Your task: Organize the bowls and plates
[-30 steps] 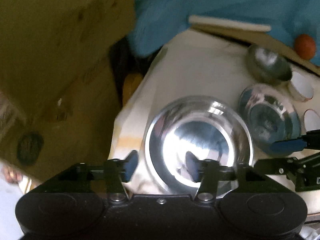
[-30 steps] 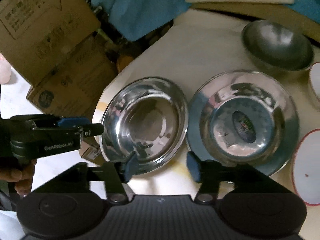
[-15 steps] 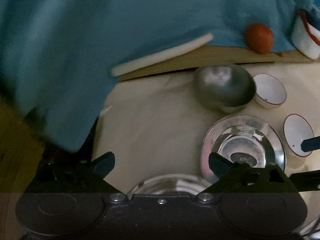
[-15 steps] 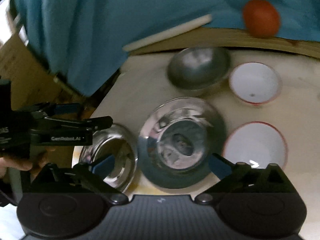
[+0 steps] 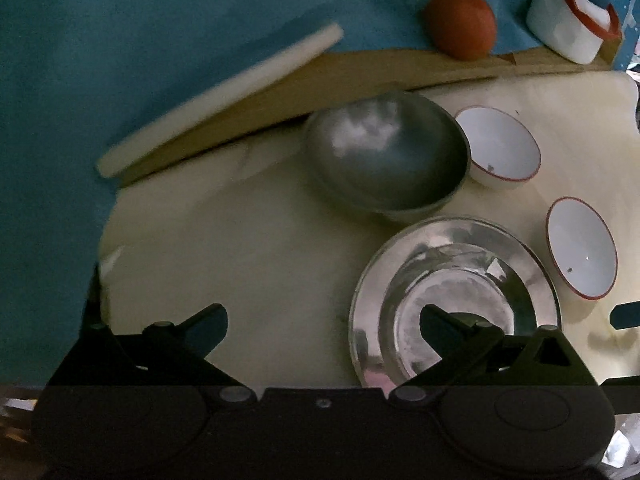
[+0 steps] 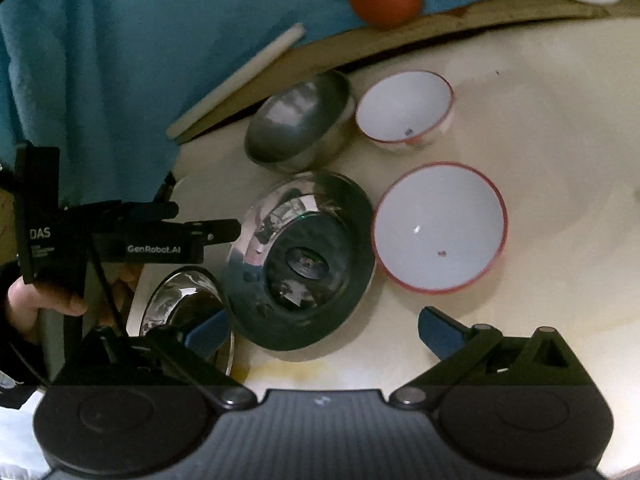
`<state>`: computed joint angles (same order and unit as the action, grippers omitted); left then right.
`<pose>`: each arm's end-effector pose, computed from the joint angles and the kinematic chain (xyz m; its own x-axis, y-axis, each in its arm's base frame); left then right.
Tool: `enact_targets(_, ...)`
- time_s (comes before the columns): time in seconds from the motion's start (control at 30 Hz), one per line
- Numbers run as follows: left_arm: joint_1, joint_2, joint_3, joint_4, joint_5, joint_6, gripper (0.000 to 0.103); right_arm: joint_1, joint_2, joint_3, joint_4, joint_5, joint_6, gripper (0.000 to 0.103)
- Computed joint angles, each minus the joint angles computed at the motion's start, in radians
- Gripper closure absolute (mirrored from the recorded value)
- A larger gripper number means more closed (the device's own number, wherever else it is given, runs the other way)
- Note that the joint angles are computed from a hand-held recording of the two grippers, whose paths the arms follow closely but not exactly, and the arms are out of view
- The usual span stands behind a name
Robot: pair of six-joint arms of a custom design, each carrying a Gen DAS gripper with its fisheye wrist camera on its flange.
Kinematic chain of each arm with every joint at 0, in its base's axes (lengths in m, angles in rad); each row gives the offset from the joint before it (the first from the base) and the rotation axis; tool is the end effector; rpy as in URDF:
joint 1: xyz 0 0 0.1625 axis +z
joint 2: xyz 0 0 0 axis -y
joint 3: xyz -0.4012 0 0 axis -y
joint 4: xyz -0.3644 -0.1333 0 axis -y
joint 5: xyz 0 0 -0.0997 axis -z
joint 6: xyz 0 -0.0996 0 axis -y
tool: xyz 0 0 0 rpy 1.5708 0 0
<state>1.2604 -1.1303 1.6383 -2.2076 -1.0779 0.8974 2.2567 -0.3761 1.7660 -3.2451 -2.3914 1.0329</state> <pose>-0.0113 -0.6261 0.2739 -0.2979 0.8699 -0.3931 0.8592 0.4238 0.2867 0.3973 -0.3900 -0.0858 -0.8590 0.4980 0.1188 0.2533 0.6150 -0.7468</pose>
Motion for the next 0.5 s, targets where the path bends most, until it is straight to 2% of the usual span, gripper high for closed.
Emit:
enact_targets(0.17,0.019,0.027,-0.053,0.117,-0.041,-0.060,0.001,0.001,0.014,-0.008,0.016,-0.007,0.053,0.000)
enact_targets(0.37,0.020,0.031,-0.044,0.122,-0.046,-0.061,0.001,-0.012,0.029,-0.016,0.004,0.003,0.058,0.000)
enact_targets(0.5,0.018,0.038,-0.038,0.116,-0.020,-0.040,0.001,-0.020,0.042,-0.026,-0.007,0.004,0.071,0.000)
